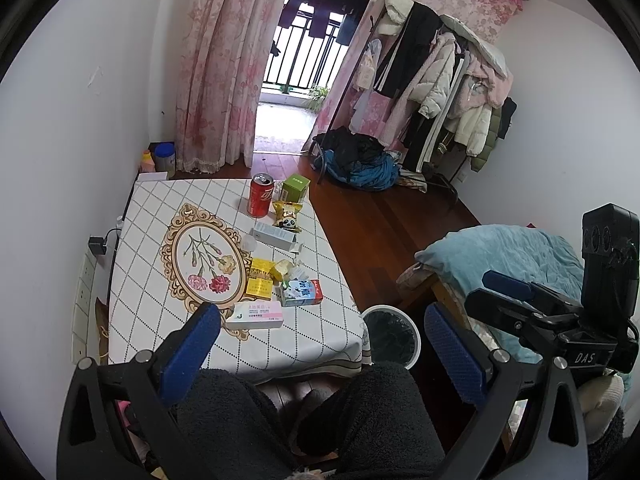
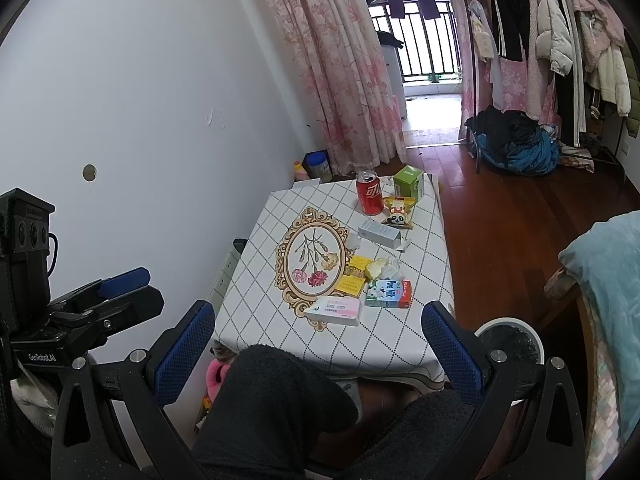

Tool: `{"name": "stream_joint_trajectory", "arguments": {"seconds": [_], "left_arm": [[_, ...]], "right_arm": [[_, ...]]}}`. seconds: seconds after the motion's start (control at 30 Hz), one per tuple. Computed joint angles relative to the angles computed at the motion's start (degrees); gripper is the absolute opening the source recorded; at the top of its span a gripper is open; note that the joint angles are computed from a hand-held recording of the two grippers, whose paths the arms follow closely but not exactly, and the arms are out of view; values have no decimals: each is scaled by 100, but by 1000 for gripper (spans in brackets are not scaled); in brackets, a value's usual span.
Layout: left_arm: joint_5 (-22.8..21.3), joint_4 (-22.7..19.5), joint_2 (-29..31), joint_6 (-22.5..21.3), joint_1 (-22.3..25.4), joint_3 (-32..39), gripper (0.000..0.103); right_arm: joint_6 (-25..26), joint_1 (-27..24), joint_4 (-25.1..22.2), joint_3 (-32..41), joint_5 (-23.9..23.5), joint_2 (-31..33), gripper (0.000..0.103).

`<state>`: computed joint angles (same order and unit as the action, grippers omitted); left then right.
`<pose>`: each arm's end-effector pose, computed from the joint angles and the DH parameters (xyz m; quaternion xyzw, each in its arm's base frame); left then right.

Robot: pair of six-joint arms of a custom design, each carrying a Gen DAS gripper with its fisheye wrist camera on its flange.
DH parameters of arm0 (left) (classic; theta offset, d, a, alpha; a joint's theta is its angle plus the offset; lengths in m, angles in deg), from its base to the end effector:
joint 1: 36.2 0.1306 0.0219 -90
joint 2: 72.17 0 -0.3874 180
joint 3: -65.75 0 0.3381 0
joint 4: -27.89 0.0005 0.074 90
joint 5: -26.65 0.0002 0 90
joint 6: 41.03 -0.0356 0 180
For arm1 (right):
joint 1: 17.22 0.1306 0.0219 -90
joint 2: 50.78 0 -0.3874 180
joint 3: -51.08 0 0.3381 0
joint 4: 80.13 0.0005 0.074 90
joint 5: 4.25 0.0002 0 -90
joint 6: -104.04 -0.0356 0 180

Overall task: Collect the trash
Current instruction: 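Grasp the Pure Milk carton with the right tool while the left tool grasps the pink box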

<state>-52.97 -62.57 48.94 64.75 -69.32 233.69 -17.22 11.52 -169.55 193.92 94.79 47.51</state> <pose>0.4419 -0.2966 0.6335 0.1732 0.8996 -0.2380 0.3225 0.3501 0.1850 0.6740 0.0505 0.9197 0.1282 0.3677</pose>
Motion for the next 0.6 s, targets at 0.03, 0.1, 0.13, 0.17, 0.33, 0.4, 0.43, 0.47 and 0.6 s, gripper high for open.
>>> {"name": "stream_joint_trajectory", "arguments": {"seconds": [0.03, 0.1, 0.13, 0.17, 0.33, 0.4, 0.43, 0.47, 0.6], "left_arm": [[0, 21, -15, -17, 5, -35, 103], [9, 52, -34, -16, 12, -82, 103], [17, 54, -36, -16, 15, -88, 103], [14, 60, -41, -16, 12, -98, 103], [-50, -31, 10, 2, -8, 10, 103], [-190, -196, 152, 76, -9, 248, 103], [-340, -233, 219, 131, -11, 302, 103], [-569, -285, 317, 193, -11, 386, 103], [-1443, -235, 622, 457, 113, 212, 103]], "right_arm": [[4, 0, -8, 9, 3, 5, 103], [5, -4, 6, -8, -6, -4, 103], [-2, 0, 6, -12, 7, -5, 103], [-2, -2, 14, -21, -5, -9, 103], [-47, -18, 21, 24, -61, 74, 103], [-139, -79, 67, -54, -92, 77, 103], [-201, -118, 88, -96, -119, 82, 103], [-289, -175, 168, -254, -161, 41, 103], [-405, -476, 223, -525, -301, 241, 103]]}}
